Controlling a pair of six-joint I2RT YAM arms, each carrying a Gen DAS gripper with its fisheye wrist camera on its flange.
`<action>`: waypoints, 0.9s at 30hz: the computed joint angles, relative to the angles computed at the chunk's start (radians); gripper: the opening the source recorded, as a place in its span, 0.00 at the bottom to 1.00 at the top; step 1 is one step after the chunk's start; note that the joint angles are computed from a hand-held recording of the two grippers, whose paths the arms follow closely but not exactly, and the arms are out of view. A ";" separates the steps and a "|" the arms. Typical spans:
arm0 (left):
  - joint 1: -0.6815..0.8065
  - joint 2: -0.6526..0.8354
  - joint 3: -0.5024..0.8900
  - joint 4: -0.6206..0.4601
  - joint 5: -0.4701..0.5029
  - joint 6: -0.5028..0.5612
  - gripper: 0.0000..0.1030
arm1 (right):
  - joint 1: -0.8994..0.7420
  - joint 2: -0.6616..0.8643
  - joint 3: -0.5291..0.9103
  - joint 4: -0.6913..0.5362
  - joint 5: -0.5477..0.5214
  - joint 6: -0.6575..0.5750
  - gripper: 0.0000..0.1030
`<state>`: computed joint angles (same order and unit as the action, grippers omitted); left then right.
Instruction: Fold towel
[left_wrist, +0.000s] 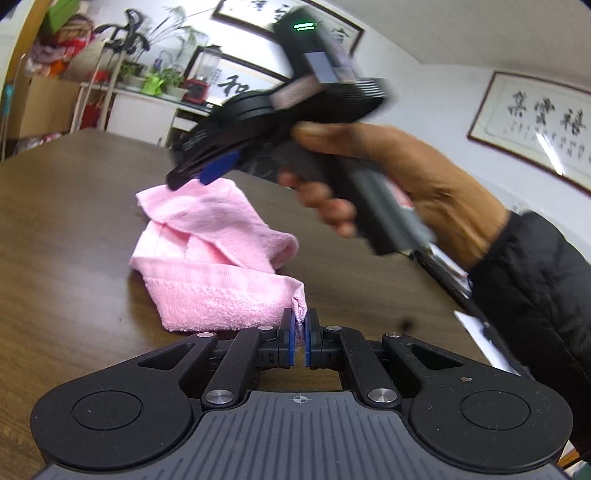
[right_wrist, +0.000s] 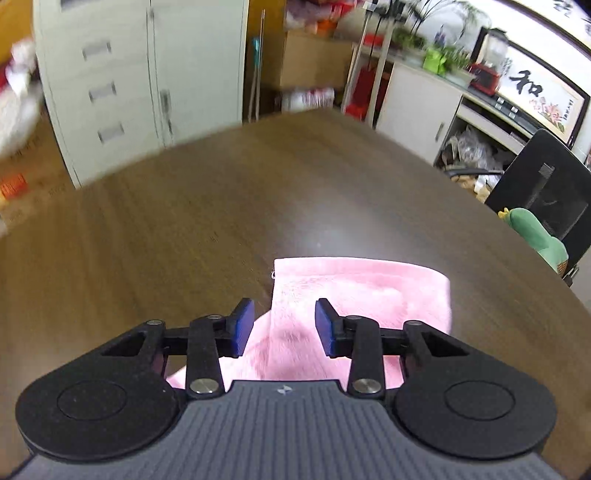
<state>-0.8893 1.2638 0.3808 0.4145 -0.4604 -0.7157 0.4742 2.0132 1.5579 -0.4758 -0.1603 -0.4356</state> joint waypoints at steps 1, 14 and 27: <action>0.004 -0.017 -0.019 0.006 0.002 -0.008 0.04 | 0.031 0.043 0.048 -0.024 0.054 0.006 0.36; 0.132 -0.102 -0.117 0.045 0.149 -0.042 0.05 | 0.084 0.197 0.196 -0.076 0.172 0.094 0.25; 0.138 -0.143 -0.082 -0.067 0.123 -0.069 0.05 | -0.104 0.026 0.031 0.030 -0.087 0.246 0.06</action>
